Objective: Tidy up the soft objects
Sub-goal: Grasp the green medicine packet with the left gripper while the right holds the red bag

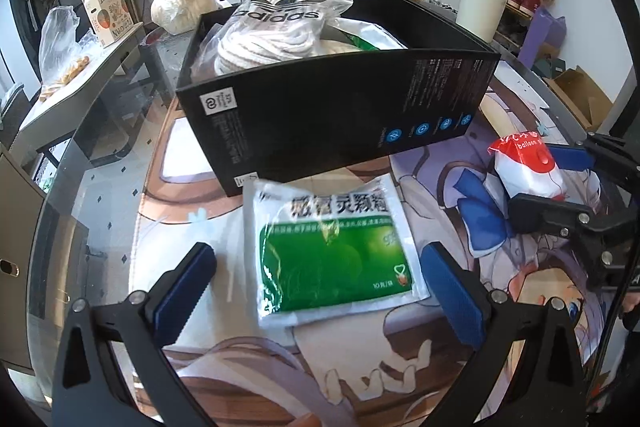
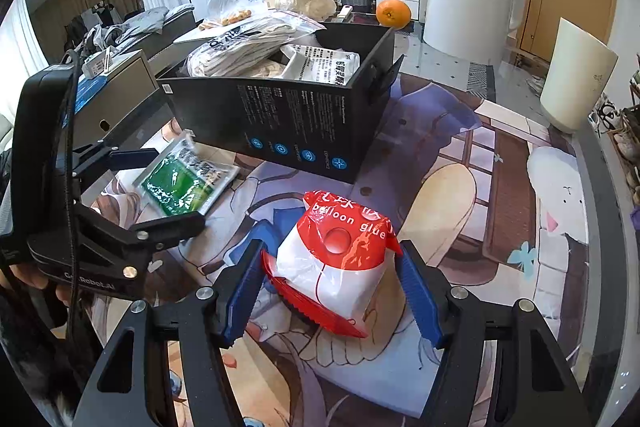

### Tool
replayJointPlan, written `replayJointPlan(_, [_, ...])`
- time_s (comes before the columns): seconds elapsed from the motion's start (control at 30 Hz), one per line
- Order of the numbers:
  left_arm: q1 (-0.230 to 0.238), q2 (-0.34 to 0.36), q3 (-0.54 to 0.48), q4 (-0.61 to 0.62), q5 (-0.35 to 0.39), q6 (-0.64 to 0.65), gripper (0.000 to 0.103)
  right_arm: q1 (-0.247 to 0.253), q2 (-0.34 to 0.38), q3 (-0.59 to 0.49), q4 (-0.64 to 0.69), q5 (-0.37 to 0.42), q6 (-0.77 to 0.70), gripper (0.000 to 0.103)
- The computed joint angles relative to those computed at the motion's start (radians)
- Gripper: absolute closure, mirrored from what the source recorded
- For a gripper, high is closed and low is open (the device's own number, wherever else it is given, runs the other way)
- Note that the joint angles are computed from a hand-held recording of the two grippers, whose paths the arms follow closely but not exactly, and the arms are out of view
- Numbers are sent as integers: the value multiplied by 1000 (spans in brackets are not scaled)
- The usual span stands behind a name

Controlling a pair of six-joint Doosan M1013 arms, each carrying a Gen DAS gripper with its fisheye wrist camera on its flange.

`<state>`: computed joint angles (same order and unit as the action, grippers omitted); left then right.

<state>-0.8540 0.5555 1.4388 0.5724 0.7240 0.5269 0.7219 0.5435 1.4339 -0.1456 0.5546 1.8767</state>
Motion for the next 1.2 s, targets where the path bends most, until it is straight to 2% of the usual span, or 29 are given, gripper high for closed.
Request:
replayJointPlan(0.47, [-3, 9, -14, 6, 12, -18, 2, 3, -3, 2, -2, -9, -5, 36])
replayJointPlan(0.53, [-7, 2, -1, 35, -8, -36, 15, 4, -6, 4, -4, -11, -7, 36])
replayJointPlan(0.6, [-10, -5, 13, 71, -28, -62, 35, 5, -8, 6, -3, -18, -10, 36])
replayJointPlan(0.63, [-13, -8, 19, 92, -34, -76, 42, 6, -9, 6, -5, -19, -10, 36])
replayJointPlan(0.7, [-14, -13, 30, 108, -53, -86, 52, 7, -12, 8, -9, -24, -11, 36])
replayJointPlan(0.8, [-14, -20, 42, 115, -83, -84, 60, 6, -14, 10, -8, -30, -8, 36])
replayJointPlan(1.03, [-21, -39, 74, 156, -128, -115, 64, 9, -18, 14, -17, -47, -5, 36])
replayJointPlan(1.2, [-25, -66, 107, 260, -171, -229, 64, 12, -26, 22, -44, -76, 12, 36])
